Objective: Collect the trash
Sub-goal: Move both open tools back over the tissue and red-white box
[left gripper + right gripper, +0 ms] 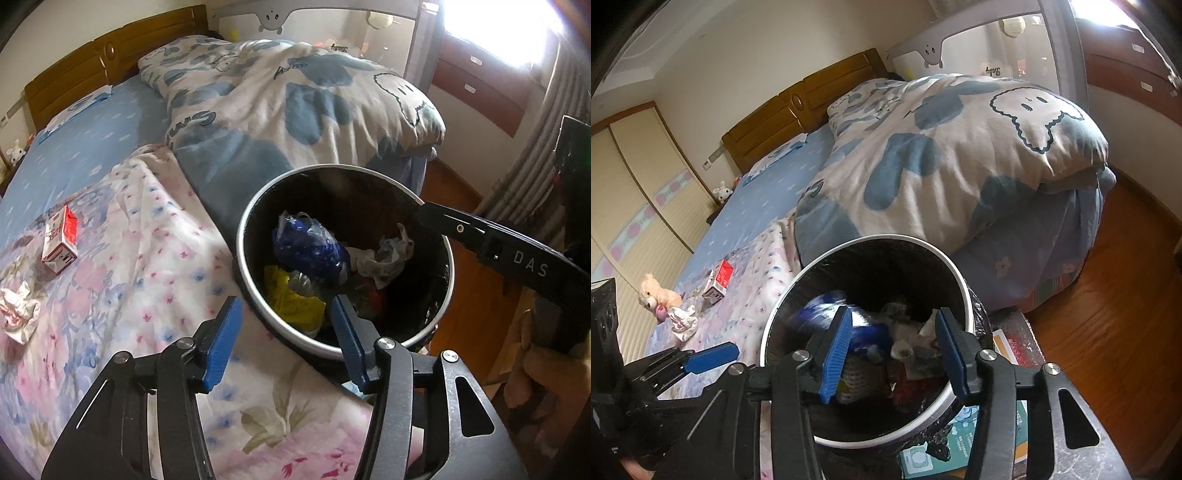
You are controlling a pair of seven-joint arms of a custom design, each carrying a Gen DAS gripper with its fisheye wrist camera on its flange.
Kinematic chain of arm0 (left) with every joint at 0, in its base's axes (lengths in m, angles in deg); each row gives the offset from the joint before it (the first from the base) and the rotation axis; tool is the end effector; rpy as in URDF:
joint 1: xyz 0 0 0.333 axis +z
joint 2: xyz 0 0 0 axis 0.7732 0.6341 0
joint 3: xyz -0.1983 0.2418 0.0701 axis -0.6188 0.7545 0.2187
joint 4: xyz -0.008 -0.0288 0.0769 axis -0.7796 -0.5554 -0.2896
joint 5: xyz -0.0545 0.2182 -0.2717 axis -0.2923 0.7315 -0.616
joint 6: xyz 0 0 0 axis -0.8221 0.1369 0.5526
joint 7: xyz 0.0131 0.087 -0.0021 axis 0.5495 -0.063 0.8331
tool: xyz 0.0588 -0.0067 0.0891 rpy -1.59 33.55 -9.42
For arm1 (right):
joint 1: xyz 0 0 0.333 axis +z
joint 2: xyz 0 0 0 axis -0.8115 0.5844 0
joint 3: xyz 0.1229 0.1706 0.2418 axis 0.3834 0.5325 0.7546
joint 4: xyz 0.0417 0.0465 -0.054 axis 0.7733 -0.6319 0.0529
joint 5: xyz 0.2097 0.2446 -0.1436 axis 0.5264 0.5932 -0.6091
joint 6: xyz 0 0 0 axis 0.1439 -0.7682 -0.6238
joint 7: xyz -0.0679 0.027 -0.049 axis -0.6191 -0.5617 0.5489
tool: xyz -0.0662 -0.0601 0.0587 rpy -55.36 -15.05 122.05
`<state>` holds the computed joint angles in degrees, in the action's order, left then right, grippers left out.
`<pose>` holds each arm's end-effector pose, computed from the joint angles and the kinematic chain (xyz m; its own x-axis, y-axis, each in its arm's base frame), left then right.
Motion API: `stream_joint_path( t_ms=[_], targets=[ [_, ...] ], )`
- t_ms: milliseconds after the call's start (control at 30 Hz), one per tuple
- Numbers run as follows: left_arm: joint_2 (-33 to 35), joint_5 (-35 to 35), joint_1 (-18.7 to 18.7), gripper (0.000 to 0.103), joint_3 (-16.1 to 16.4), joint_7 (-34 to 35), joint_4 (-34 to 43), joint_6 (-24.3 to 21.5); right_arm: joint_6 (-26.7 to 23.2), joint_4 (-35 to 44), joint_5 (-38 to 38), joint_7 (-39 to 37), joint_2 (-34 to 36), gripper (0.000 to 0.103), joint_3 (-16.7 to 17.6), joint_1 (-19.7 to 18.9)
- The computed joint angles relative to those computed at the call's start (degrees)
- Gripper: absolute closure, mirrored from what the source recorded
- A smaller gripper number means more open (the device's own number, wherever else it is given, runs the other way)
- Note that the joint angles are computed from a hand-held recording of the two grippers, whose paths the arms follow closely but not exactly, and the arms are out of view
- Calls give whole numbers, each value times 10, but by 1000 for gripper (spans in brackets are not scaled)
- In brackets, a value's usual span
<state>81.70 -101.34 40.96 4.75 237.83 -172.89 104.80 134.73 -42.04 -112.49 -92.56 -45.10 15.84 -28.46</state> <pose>0.5233 -0.1985 0.4609 -0.8060 -0.5915 0.0223 -0.4974 0.6563 -0.5674 0.4003 0.3052 0.4531 -0.5144 -0.7994 -0.3105 -0.5255 0.5799 -0.6225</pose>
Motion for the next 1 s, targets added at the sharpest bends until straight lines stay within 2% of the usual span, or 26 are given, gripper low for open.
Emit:
stream_joint_path(
  t_ms=[100, 333, 567, 700, 1000],
  targets=[
    [-5, -10, 5, 50, 3, 3, -5, -2, -2, 1, 1, 3, -1, 52, 2, 2],
    [-24, -48, 18, 38, 15, 21, -25, -1, -18, 13, -12, 25, -1, 24, 12, 12],
    [-39, -88, 35, 30, 32, 37, -44, 1, -32, 38, -39, 56, 10, 14, 20, 29],
    [-38, -94, 49, 29, 43, 30, -46, -6, -54, 61, -39, 48, 27, 6, 22, 44],
    [-36, -107, 81, 28, 59, 30, -54, -5, -72, 118, -31, 23, 74, 5, 14, 78]
  ],
)
